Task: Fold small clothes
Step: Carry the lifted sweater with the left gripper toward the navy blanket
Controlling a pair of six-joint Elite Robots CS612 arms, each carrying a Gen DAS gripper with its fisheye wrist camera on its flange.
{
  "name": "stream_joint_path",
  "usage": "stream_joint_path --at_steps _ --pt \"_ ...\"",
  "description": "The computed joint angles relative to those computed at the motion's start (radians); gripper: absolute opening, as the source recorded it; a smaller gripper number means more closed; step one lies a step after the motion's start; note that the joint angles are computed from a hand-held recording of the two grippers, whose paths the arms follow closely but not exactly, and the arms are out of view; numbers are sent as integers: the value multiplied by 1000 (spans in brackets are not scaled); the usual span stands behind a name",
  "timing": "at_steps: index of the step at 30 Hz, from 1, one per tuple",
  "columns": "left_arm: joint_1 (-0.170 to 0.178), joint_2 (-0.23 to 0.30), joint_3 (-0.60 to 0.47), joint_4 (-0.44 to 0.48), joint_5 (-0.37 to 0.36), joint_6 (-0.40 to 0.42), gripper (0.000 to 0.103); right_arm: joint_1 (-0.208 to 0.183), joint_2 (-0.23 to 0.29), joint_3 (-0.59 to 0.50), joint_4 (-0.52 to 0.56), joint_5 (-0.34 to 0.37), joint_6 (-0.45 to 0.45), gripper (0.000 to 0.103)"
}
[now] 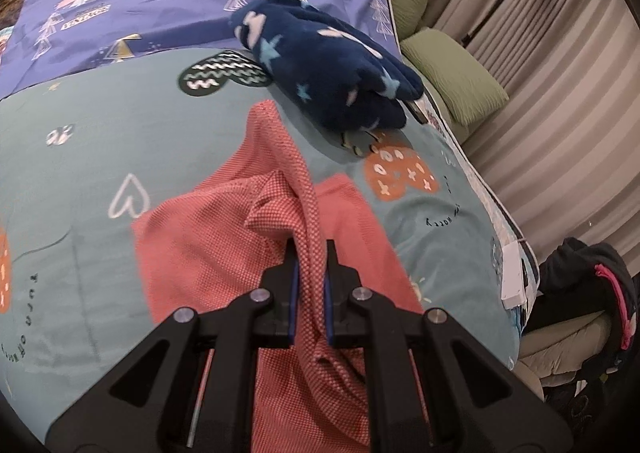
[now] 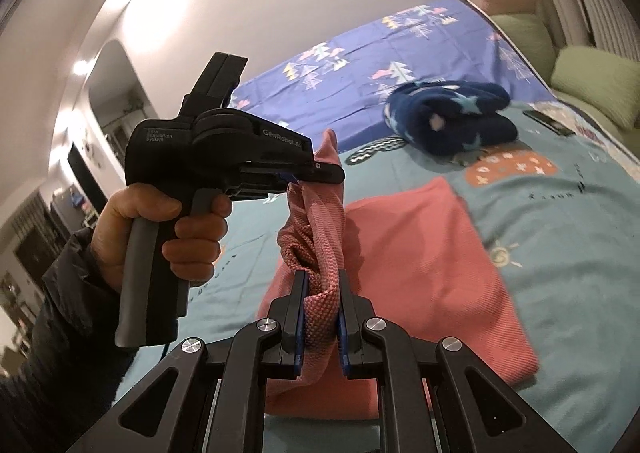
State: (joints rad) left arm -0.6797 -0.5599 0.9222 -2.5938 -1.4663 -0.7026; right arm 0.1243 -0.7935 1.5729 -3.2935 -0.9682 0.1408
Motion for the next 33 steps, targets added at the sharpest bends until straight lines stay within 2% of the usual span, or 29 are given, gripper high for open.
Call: stream_joint_path --at_steps 9,15,21,26,29,33 --pt "-19 95 -193 174 -3 47 11 -39 15 -7 24 36 70 11" --pt "-29 133 -270 236 -2 72 11 -54 14 5 17 47 92 11" --pt "-39 176 -360 321 22 91 11 -67 21 2 21 60 125 11" --pt "-48 209 -427 394 59 119 14 -83 36 -13 62 114 163 11" --pt "-50 221 -447 408 77 113 17 -91 44 -21 101 148 175 11" --pt "-50 218 -437 369 88 106 21 -97 49 -22 122 162 185 11"
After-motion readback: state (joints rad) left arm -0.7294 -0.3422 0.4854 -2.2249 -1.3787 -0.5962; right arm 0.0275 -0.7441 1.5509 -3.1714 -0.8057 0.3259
